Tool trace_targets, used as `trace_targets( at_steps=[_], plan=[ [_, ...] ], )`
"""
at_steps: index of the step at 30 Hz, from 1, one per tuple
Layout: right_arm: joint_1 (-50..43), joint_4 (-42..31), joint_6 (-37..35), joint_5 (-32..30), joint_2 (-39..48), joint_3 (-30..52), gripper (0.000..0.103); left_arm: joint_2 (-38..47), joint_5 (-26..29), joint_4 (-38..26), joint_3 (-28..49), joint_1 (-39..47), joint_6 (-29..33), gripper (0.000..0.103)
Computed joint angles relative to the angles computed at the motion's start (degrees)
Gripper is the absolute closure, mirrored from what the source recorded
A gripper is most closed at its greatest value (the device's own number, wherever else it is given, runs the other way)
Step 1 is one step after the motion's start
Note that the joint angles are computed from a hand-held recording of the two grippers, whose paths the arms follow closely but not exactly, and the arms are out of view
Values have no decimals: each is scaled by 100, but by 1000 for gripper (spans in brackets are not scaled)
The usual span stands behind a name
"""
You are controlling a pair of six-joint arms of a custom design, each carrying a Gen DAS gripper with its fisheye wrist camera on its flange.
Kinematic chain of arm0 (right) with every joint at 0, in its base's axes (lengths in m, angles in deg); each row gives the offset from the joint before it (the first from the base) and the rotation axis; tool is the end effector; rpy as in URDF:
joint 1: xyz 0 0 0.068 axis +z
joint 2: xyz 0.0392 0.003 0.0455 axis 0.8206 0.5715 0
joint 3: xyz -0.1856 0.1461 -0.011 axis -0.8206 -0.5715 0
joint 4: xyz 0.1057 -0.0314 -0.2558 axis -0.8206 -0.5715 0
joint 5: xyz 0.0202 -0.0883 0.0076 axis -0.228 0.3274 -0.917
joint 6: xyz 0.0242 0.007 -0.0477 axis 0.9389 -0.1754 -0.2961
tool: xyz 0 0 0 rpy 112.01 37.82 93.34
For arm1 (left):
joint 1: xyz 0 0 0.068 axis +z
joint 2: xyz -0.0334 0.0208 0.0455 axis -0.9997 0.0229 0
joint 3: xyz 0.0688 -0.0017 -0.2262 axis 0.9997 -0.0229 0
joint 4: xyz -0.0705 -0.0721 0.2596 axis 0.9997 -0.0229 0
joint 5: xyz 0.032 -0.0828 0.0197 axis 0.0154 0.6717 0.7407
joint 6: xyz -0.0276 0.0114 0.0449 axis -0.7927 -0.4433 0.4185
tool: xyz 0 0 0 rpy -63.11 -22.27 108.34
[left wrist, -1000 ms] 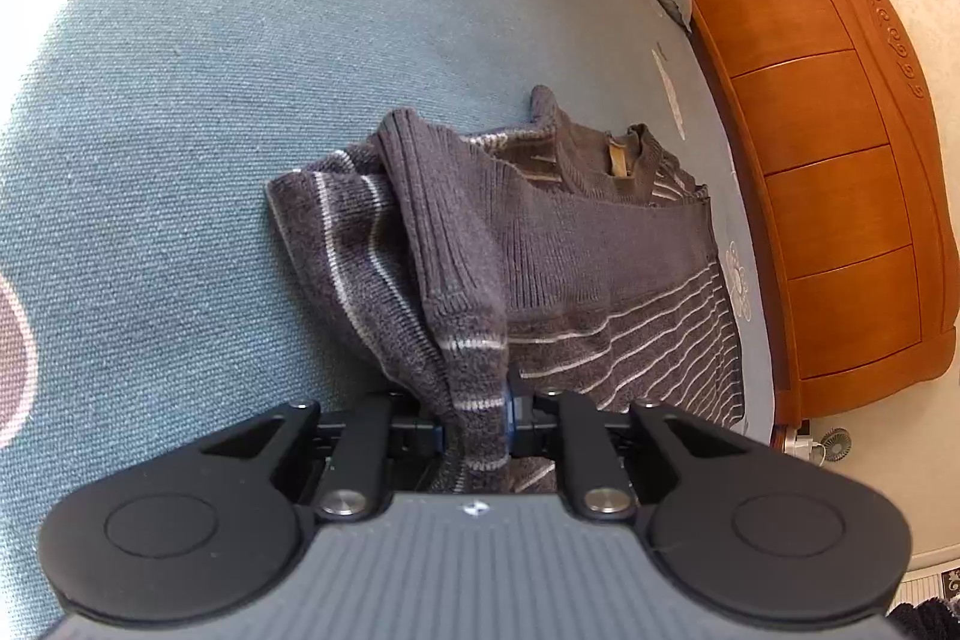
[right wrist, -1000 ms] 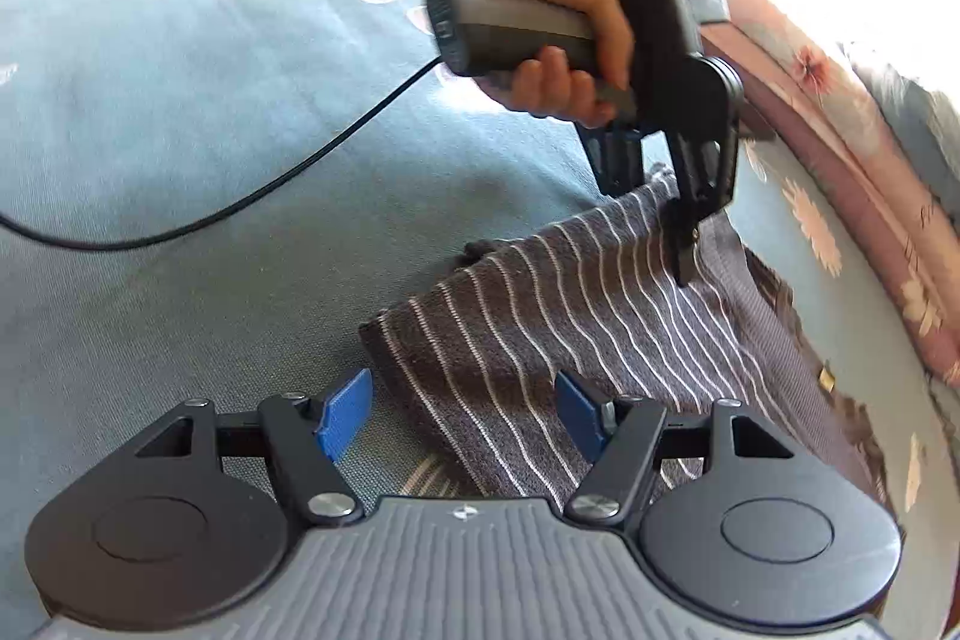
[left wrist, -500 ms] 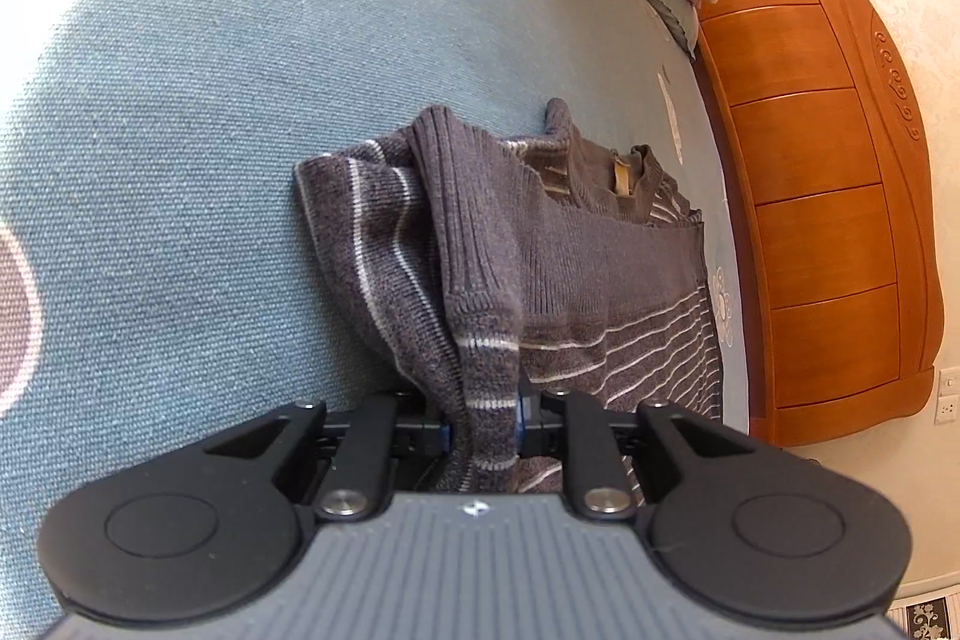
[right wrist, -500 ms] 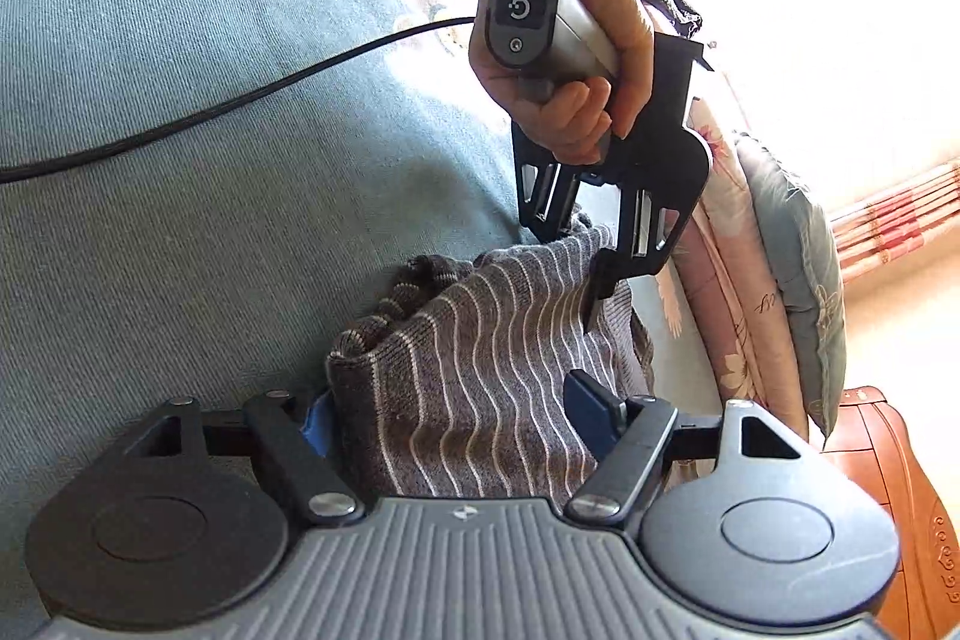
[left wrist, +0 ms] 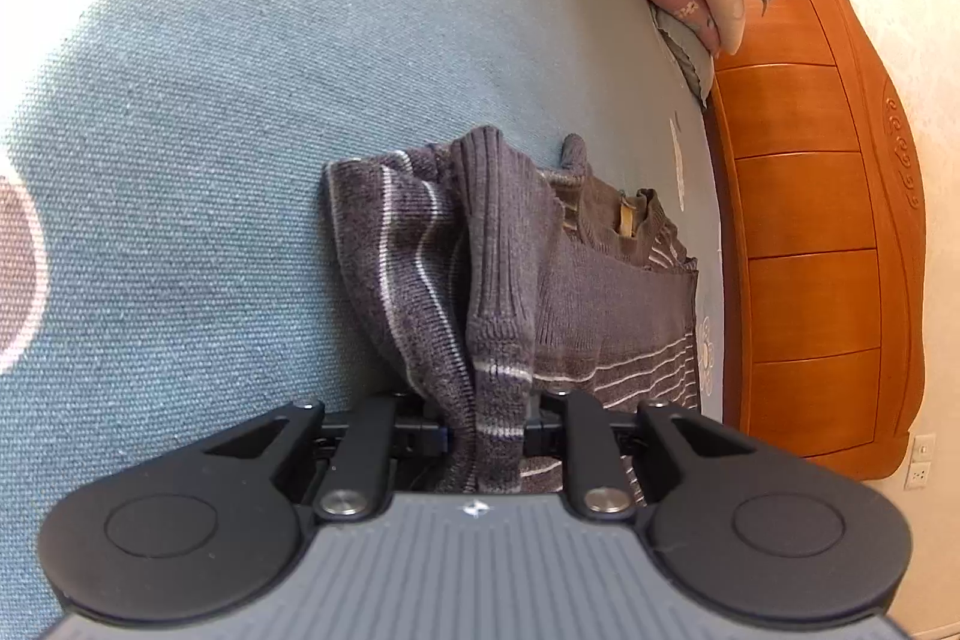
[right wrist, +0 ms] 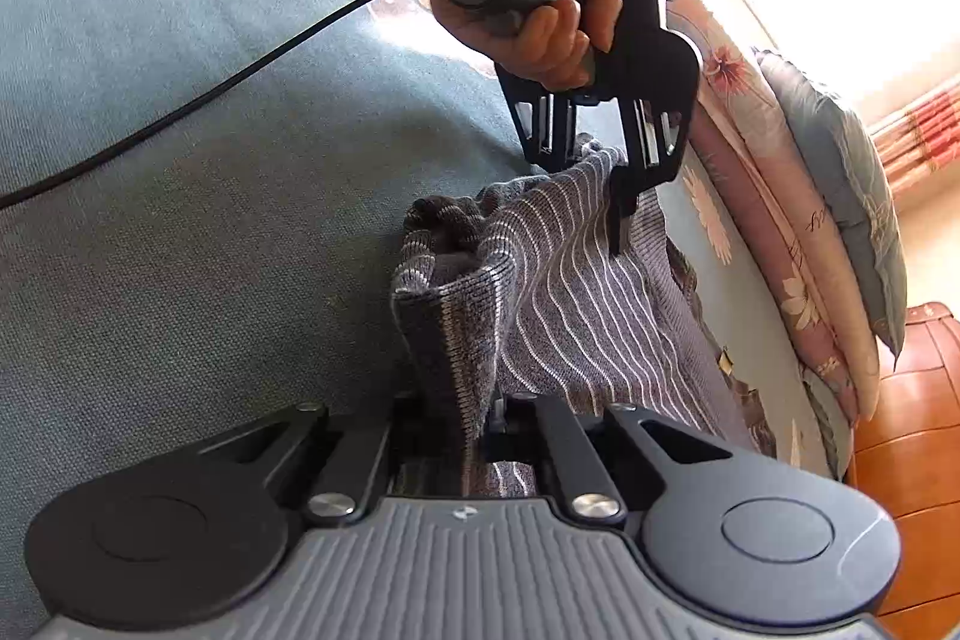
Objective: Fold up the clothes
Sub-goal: 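Lift the held side edge with both grippers and fold it over the sweater body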
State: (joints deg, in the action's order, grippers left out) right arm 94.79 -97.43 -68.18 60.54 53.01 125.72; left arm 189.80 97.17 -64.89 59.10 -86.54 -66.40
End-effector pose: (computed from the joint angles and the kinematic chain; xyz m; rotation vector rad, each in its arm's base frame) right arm 0.1742 0.1296 0.2132 -1.3145 1.9887 -0.3443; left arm 0.3569 -0.0121 0.1393 -0.5530 2.5253 -1.2516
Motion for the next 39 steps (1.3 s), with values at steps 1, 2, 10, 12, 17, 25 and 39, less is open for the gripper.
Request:
trace_targets(
  at_steps=[1, 2, 10, 12, 17, 25, 39],
  plan=[
    [-151, -71, -3, -215, 71, 111, 95, -37, -8, 69, -60, -2, -103, 83],
    [-190, -22, -130, -242, 54, 84, 95, -77, -25, 129, -116, -10, -201, 84],
    [-27, 55, -160, -192, 30, 11, 94, -253, -504, 8, -71, -244, -457, 88],
    [77, -84, -52, -145, -91, 5, 95, -314, -620, -23, -81, -290, -511, 88],
    [-112, -367, 205, -443, -130, 242, 95, -442, -1077, -307, 85, -509, -565, 89],
    [-1179, -691, 124, -1692, -236, 685, 95, -712, -1984, -929, 649, -1057, -822, 89],
    [-4559, -2594, -406, -5131, 1244, 3093, 95, 858, -3188, -3023, 4311, -2252, -1506, 89]
  ],
)
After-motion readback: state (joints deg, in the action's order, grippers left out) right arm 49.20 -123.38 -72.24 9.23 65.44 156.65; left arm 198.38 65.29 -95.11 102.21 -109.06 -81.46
